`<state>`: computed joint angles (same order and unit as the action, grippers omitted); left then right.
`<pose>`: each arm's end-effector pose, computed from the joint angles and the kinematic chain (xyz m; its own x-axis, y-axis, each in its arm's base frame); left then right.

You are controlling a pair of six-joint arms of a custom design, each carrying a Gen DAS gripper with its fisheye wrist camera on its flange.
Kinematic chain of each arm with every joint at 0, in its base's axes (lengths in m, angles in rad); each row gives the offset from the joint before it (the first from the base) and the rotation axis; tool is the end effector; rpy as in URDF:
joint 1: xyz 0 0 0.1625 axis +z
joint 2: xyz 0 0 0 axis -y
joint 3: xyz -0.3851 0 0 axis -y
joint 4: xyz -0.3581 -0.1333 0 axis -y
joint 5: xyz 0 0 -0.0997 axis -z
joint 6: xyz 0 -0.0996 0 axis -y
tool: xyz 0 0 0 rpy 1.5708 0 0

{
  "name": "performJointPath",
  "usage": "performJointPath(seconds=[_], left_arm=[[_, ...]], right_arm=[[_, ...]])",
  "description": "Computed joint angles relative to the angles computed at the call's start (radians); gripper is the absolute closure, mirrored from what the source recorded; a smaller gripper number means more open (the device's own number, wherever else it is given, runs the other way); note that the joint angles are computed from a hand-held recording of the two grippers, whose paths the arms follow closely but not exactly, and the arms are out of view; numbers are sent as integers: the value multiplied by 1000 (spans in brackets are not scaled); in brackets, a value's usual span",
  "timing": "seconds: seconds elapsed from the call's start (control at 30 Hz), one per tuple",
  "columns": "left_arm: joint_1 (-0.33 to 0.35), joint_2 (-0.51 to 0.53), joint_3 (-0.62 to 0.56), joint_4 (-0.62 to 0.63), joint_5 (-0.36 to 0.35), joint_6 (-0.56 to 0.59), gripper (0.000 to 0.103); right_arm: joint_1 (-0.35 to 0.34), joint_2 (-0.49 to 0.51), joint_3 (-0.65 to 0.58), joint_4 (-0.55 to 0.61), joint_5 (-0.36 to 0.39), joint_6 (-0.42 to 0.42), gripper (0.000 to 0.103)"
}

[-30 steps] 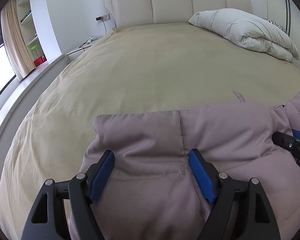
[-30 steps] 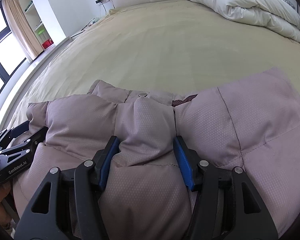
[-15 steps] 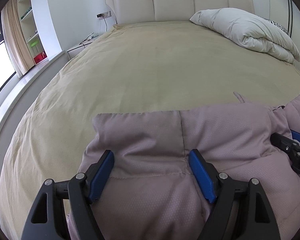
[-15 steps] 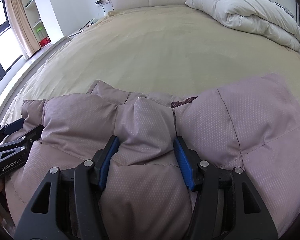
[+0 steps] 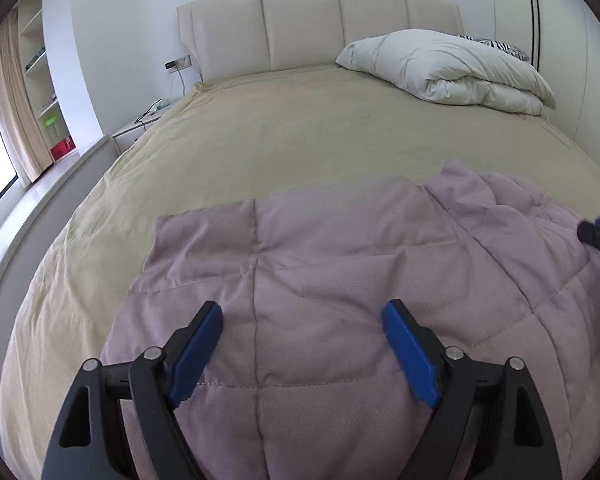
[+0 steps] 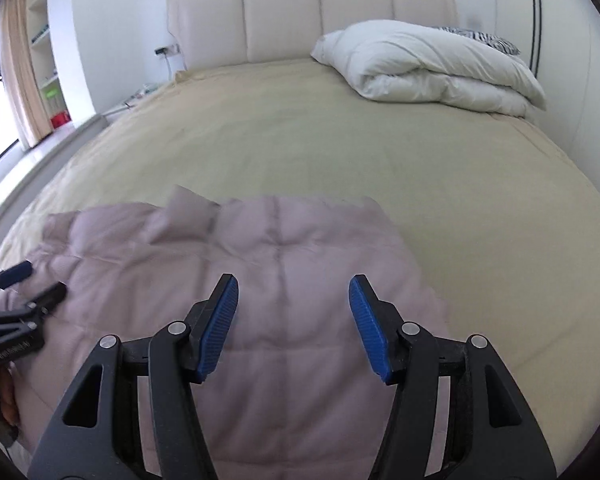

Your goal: Fold large clothes

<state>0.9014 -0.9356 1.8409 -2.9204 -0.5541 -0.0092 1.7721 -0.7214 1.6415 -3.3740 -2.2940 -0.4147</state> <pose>-0.1779 -0.5761 0.1863 -0.6446 0.0333 -0.7638 0.5544 0.7084 -0.4369 0.1914 -0.6009 0.1616 -0.7147 0.0708 0.6958 -0.4533 0.7107 -0.5380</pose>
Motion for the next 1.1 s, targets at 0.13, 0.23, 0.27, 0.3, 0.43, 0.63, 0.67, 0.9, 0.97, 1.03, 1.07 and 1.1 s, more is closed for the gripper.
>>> performJointPath(seconds=[0.13,0.23,0.27,0.3,0.43,0.63,0.67,0.9,0.97,1.03,1.07,1.1], left_arm=[[30,23,-12,-53,-27,35,6],[49,42,-35,-71,-52,49,6],[55,46,-38,-81,-61,52,6],[60,51,-41,-93,-68,57,6],[69,62,-40,-140,-89,83,6],[77,42,-41,-104,-127,54,6],[70,27,-38,-72,-125,35,8],[2,-146,161,-166,-40,-19,16],[24,-165,174,-129,-52,-46,15],[37,-156,178,-150,-60,-23,13],[39,-150,180,-163,-57,-13,11],[43,-148,178,-165,-60,-15,10]], right_arm=[[-98,-54,61,61,115,98,32],[-111,-35,53,37,131,100,31],[-109,-23,48,20,120,89,31],[-107,-14,46,3,114,80,31],[-118,-13,68,-38,144,80,31],[-134,6,55,-67,163,59,31],[-131,12,49,-76,153,53,31],[-67,-73,132,-69,164,150,31],[-32,-89,190,-142,224,115,31],[12,-64,196,-153,215,55,31],[26,-46,186,-130,204,31,31],[36,-22,171,-107,187,9,31]])
